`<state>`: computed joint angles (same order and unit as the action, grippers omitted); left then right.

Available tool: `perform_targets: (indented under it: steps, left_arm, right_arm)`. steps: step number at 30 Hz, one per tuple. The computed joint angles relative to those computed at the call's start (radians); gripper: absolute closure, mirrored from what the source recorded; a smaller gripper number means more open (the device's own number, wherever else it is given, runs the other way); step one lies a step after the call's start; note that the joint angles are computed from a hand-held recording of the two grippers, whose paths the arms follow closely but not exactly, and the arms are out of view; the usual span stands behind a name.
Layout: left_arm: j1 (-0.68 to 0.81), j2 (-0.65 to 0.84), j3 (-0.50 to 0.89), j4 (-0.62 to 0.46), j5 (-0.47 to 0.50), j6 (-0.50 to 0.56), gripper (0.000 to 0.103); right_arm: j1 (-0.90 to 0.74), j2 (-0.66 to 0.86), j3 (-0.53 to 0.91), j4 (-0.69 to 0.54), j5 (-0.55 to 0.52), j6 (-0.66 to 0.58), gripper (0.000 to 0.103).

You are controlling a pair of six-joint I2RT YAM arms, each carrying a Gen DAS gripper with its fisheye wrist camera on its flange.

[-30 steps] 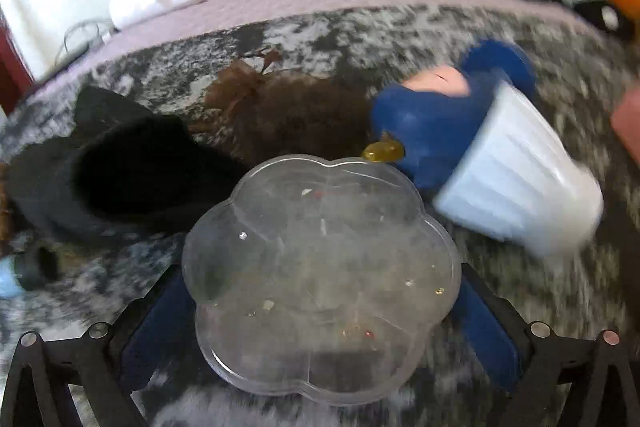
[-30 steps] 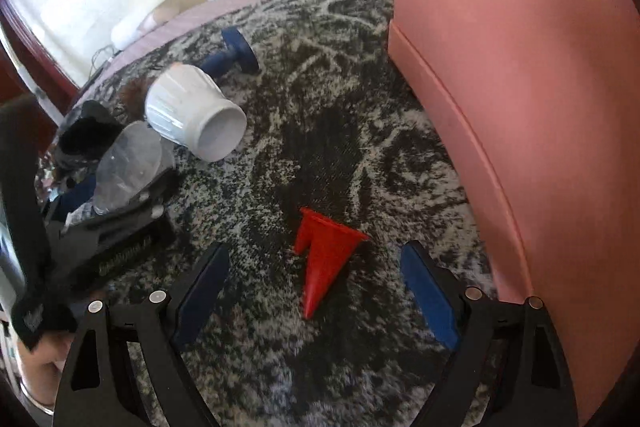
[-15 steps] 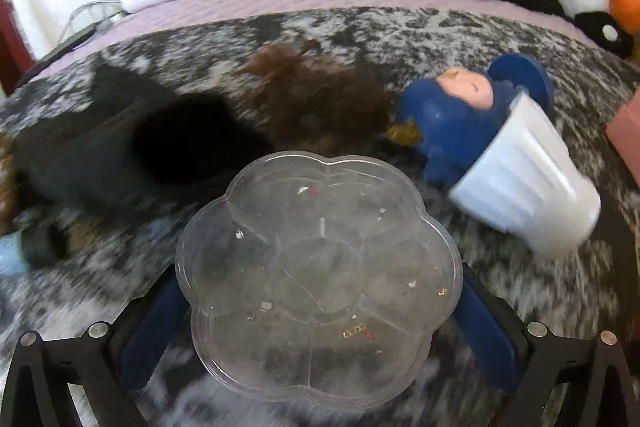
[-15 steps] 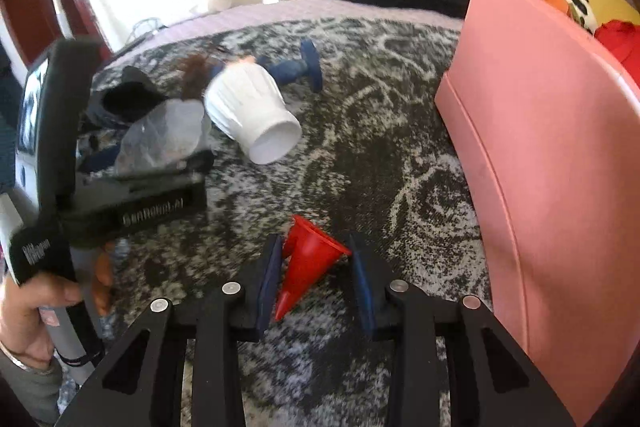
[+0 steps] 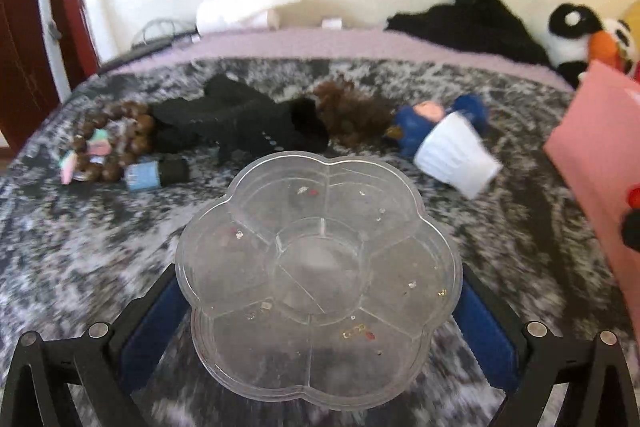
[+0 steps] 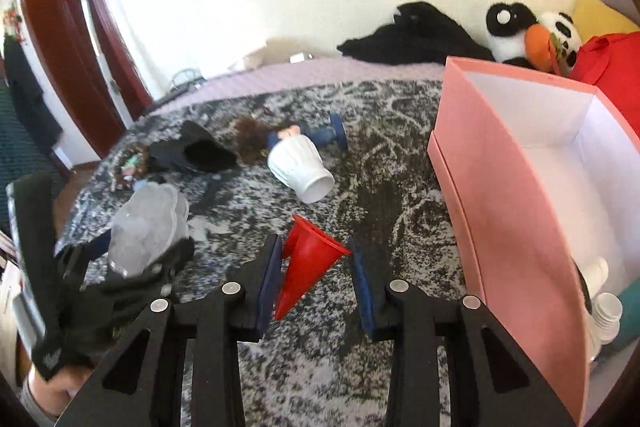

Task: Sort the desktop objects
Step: 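Carry tray and red cone into the pink box and open both tools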

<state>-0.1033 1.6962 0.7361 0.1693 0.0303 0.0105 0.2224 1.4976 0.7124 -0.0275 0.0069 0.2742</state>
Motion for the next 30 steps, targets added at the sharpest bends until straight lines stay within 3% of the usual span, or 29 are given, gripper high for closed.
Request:
perform_targets:
  steps: [4, 9, 19, 25, 30]
  left_arm:
    - [-0.008, -0.175, -0.118, -0.019, -0.009, -0.023, 0.000]
    - [-0.036, -0.278, -0.162, -0.044, -0.011, -0.083, 0.000]
    - [-0.249, -0.175, -0.024, 0.026, -0.079, -0.117, 0.000]
    - [-0.436, -0.075, 0.124, 0.038, -0.088, -0.143, 0.000]
    - [-0.590, 0.017, 0.249, 0.003, -0.080, -0.166, 0.000]
  right_arm:
    - [-0.002, -0.106, -0.037, -0.034, -0.004, -0.018, 0.067]
    - [-0.025, -0.204, -0.077, -0.058, -0.006, -0.040, 0.067]
    - [-0.217, -0.332, -0.108, -0.091, -0.079, -0.081, 0.066]
    - [-0.482, -0.415, -0.141, -0.116, -0.189, -0.150, 0.066]
    - [-0.734, -0.374, -0.132, -0.103, -0.300, -0.203, 0.066]
